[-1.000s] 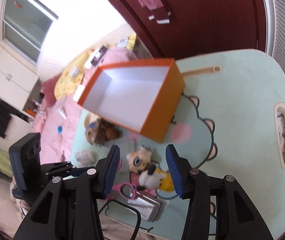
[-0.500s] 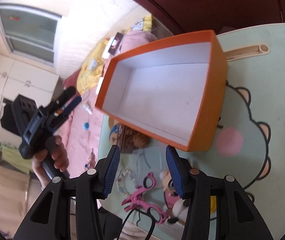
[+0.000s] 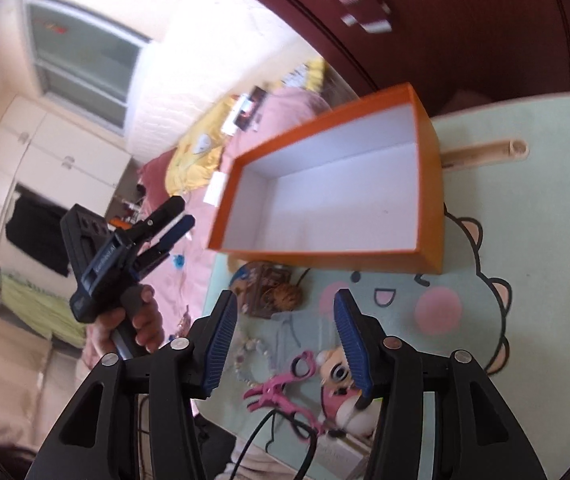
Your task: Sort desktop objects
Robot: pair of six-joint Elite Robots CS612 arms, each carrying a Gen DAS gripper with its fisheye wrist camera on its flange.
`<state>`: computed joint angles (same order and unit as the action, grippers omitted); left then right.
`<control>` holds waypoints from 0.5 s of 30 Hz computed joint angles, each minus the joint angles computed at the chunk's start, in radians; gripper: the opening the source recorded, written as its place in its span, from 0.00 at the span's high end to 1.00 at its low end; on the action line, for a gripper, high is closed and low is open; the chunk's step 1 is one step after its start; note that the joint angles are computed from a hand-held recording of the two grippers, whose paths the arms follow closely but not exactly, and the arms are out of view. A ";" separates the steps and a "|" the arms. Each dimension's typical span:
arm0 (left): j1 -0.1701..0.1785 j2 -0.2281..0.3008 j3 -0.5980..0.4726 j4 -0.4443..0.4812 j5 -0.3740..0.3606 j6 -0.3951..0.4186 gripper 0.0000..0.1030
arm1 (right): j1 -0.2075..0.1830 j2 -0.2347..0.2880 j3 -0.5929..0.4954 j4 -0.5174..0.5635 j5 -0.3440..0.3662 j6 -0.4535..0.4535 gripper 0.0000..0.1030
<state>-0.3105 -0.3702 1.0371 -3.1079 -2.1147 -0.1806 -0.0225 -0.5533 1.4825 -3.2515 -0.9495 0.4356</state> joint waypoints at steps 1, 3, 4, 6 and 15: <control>0.002 -0.021 0.037 -0.020 -0.007 0.014 0.25 | 0.006 -0.016 0.031 -0.047 -0.016 -0.012 0.40; 0.004 -0.071 0.125 -0.043 -0.025 0.064 0.25 | 0.018 -0.044 0.088 -0.139 -0.043 -0.035 0.33; 0.003 -0.089 0.159 -0.047 -0.026 0.081 0.24 | 0.023 -0.053 0.113 -0.181 -0.042 -0.039 0.32; 0.000 -0.124 0.236 -0.070 -0.032 0.096 0.21 | 0.033 -0.068 0.158 -0.246 -0.028 -0.046 0.27; -0.045 -0.174 0.416 0.040 0.036 0.154 0.20 | 0.144 -0.114 0.261 -0.094 -0.363 -0.201 0.20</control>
